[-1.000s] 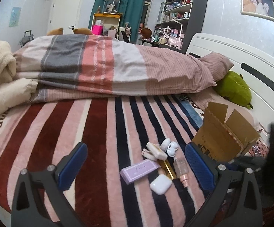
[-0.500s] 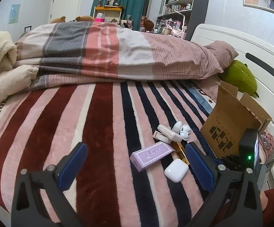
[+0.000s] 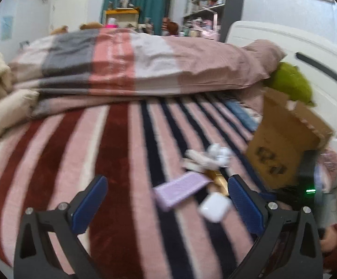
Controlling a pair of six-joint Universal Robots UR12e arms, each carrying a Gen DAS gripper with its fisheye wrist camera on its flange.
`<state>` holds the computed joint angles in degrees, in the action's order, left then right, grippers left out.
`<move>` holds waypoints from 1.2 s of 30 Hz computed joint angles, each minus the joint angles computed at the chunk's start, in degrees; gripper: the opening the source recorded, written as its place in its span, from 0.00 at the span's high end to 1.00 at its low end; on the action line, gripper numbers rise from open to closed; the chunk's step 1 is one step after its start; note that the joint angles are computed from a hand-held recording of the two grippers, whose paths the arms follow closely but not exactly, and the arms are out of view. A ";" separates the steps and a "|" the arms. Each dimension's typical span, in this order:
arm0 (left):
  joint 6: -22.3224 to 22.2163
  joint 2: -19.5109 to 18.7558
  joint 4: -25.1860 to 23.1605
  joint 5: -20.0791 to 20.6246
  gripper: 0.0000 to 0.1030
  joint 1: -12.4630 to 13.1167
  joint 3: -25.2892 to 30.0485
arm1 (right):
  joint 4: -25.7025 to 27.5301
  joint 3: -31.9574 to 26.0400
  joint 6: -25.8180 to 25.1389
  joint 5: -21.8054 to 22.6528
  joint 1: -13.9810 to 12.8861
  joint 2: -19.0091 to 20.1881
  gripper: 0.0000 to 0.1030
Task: Organize rigid objects
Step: 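Grasp the clear bottle with pink nozzle with the right tool, then carry the bottle into the cardboard box and open the right tool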
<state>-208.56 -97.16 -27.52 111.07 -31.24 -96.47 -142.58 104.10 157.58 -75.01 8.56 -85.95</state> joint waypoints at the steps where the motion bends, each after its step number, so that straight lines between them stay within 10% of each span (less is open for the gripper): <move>1: 0.41 0.02 0.69 -1.46 0.01 0.14 -0.10 | -0.84 0.35 0.05 0.23 -0.07 -0.17 0.78; 14: 5.87 -1.60 2.85 -20.63 0.17 2.56 5.44 | 0.11 -2.75 -9.10 22.90 -2.65 -4.93 0.79; 25: 12.04 -11.29 -4.73 -30.11 0.46 2.41 23.40 | -0.55 -7.14 -6.01 27.17 -9.81 -4.16 0.79; 36: 15.80 -27.06 -27.01 -38.55 0.53 1.36 48.65 | 16.79 -14.17 -5.29 23.64 -16.14 -0.31 0.79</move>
<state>-192.75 -124.22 -54.53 72.52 -29.88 -47.82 -125.79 89.92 152.29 -51.38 -7.58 -86.26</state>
